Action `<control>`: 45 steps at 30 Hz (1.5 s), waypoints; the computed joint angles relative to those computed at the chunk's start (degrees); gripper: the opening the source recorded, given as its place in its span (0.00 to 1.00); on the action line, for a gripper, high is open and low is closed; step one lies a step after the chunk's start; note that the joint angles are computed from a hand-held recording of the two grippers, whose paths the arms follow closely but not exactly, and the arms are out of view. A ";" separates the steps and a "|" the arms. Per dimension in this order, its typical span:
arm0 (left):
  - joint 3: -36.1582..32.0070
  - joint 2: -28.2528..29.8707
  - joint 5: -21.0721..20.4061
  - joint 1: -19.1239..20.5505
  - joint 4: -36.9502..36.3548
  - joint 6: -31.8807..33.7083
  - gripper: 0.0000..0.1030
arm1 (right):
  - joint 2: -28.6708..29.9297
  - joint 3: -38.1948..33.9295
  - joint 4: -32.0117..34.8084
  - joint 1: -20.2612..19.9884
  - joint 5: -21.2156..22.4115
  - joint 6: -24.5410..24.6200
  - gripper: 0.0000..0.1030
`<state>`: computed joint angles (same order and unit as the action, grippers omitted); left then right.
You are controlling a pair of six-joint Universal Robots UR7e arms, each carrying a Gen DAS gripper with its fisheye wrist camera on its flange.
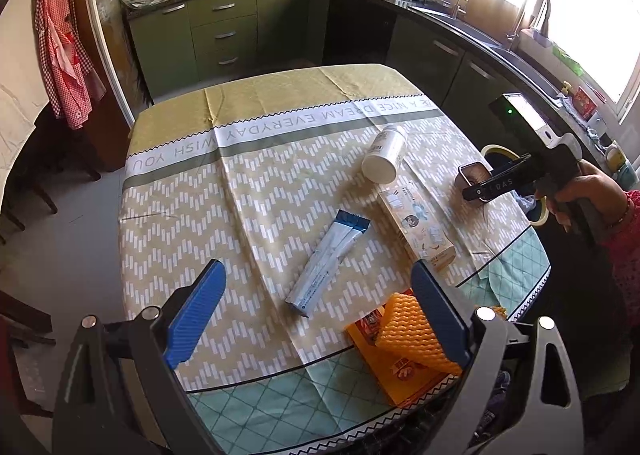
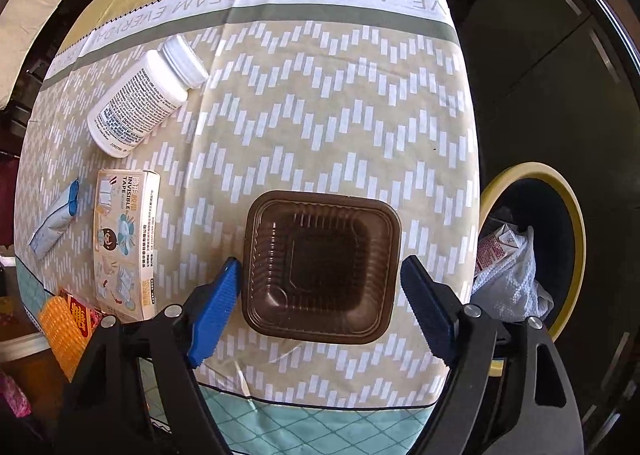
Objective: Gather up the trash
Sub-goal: 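Grasp the brown plastic tray with the right tool while the left tool grasps the white pill bottle, then drop the brown tray into the bin with the right tool while the left tool drops the pill bottle in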
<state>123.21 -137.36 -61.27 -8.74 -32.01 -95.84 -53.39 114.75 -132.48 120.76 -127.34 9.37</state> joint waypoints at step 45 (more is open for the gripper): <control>-3.06 48.47 9.59 55.32 -64.00 66.44 0.45 | -34.90 14.96 -7.45 -20.58 4.62 -9.20 0.67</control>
